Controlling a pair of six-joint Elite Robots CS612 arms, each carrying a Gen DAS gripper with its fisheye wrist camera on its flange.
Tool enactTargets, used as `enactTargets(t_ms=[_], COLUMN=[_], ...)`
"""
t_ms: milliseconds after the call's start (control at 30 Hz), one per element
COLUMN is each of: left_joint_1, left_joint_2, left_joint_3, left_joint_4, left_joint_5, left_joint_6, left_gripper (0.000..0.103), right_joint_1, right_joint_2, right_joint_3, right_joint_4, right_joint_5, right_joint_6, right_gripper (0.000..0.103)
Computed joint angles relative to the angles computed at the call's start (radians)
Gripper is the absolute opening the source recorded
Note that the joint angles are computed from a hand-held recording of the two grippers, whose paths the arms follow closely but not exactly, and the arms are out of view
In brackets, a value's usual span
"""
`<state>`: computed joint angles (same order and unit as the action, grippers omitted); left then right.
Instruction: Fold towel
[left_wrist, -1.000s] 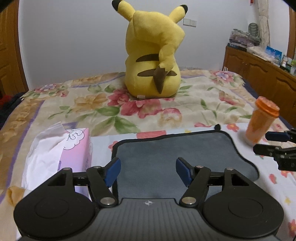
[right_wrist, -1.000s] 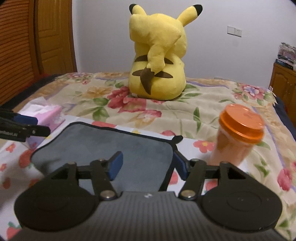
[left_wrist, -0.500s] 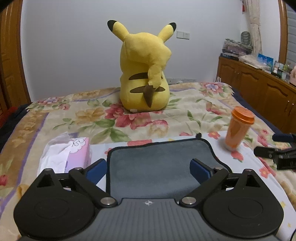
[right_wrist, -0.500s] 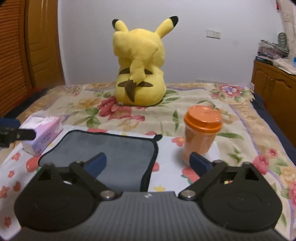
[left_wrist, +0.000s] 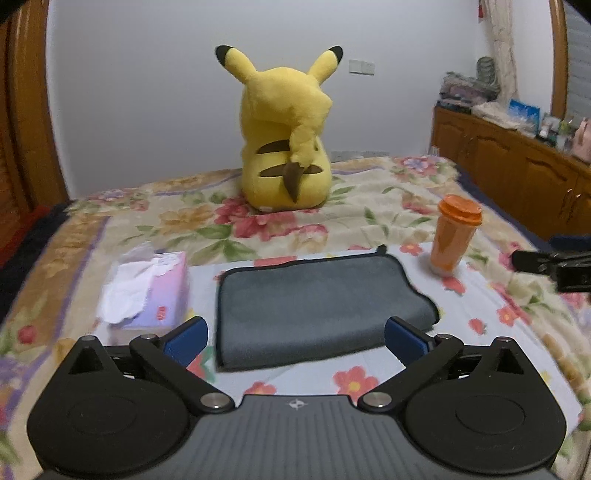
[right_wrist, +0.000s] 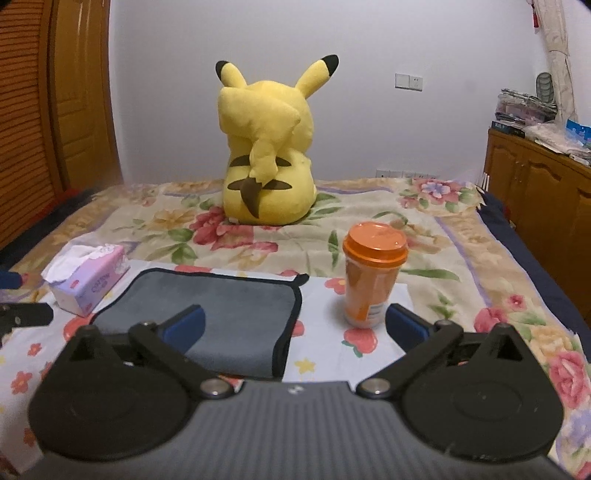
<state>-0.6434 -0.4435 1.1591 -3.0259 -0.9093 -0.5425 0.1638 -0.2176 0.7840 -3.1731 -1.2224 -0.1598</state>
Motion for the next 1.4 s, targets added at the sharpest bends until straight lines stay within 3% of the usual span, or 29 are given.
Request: enactTargets(t_ms=[67,200,800,1400], left_joint_1=[-0.010,-0.020,-0.096,-0.138], left_joint_2=[-0.012,-0.043,-0.146,-0.151], left_joint_3=[0.016,0.066,0.202,0.260], left_joint_4=[0.018,-0.009,-0.035,-0.033], left_joint_5=[0.041,0.032,0.148,0.136], left_joint_6=[-0.029,-0.055,-0.063,-0.113], left_gripper=[0.103,0.103,0.103,0.103], right_joint_1=[-0.002,-0.008,-0.031,-0.037], right_joint_2=[-0.019,-0.059,-0.190,-0.235], right_joint_3=[0.037,0.107,0.348,0.479], right_joint_4=[-0.025,-0.066,-0.232,-0.301], right_joint_5=[0.004,0.025,0.087,0.112], right_joint_6=[0.000,0.010,0.018,0.005], right_gripper=[0.103,0.103,0.103,0.103])
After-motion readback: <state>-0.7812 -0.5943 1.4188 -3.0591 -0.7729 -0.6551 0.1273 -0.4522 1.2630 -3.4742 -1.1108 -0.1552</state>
